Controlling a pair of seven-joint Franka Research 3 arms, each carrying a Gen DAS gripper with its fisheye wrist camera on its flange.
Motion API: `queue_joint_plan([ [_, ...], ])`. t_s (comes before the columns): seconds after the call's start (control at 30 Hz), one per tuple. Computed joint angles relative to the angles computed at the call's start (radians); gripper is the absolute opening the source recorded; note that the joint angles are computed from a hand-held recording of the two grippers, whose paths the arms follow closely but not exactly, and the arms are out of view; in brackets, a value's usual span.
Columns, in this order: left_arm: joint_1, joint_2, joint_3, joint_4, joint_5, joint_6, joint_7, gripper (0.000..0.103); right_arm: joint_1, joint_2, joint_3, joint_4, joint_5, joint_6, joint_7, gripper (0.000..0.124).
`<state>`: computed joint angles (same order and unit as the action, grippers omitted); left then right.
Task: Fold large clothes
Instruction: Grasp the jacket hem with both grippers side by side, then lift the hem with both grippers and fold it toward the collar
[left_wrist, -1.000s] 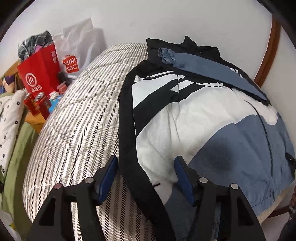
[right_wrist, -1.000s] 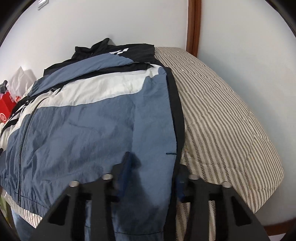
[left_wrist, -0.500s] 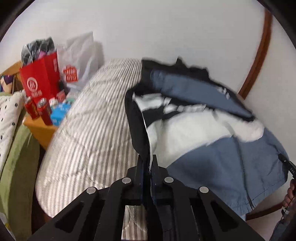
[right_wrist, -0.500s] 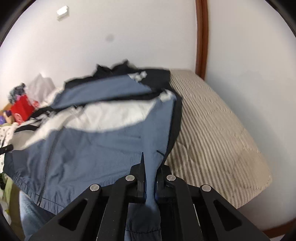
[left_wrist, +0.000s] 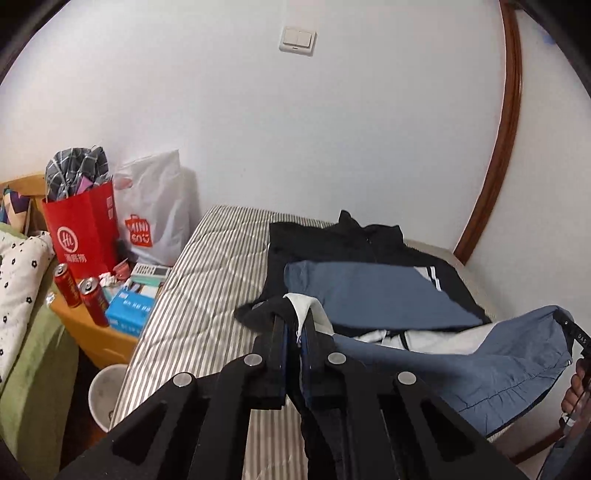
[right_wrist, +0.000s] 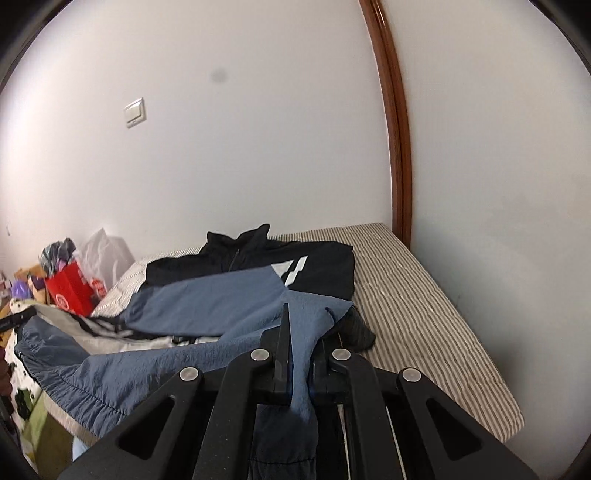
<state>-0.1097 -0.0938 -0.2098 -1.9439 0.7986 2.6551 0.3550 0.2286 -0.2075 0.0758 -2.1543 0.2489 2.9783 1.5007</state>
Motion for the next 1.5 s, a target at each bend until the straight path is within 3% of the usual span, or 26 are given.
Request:
queue_joint_plan([
  [0.43,-0.041,0.275,0.075,0.338,-0.016,-0.033,0.065,0.006,0.017,0.304,-0.022,0.394,-0.064,-0.099,0.115,0.005],
  [1.0,-0.083,0.698,0.153,0.834,-0.277,-0.182,0.337,0.007,0.042,0.756,-0.066,0.928,-0.061,-0.342,0.167,0.006],
  [1.3,-0.088,0.784,0.162,0.937,-0.362,-0.258,0.396,0.011,0.049,0.862,-0.09,1.05,-0.121,-0.417,0.181,0.011],
  [1.43,-0.096,0.782,0.165,0.937,-0.37,-0.27,0.421,0.013,0.061,0.841,-0.105,1.016,-0.156,-0.414,0.172,0.02],
  [1.5,-0.106,0.769,0.172,0.923,-0.358,-0.274,0.423,0.021,0.067,0.811,-0.111,0.97,-0.174,-0.402,0.167,0.022],
])
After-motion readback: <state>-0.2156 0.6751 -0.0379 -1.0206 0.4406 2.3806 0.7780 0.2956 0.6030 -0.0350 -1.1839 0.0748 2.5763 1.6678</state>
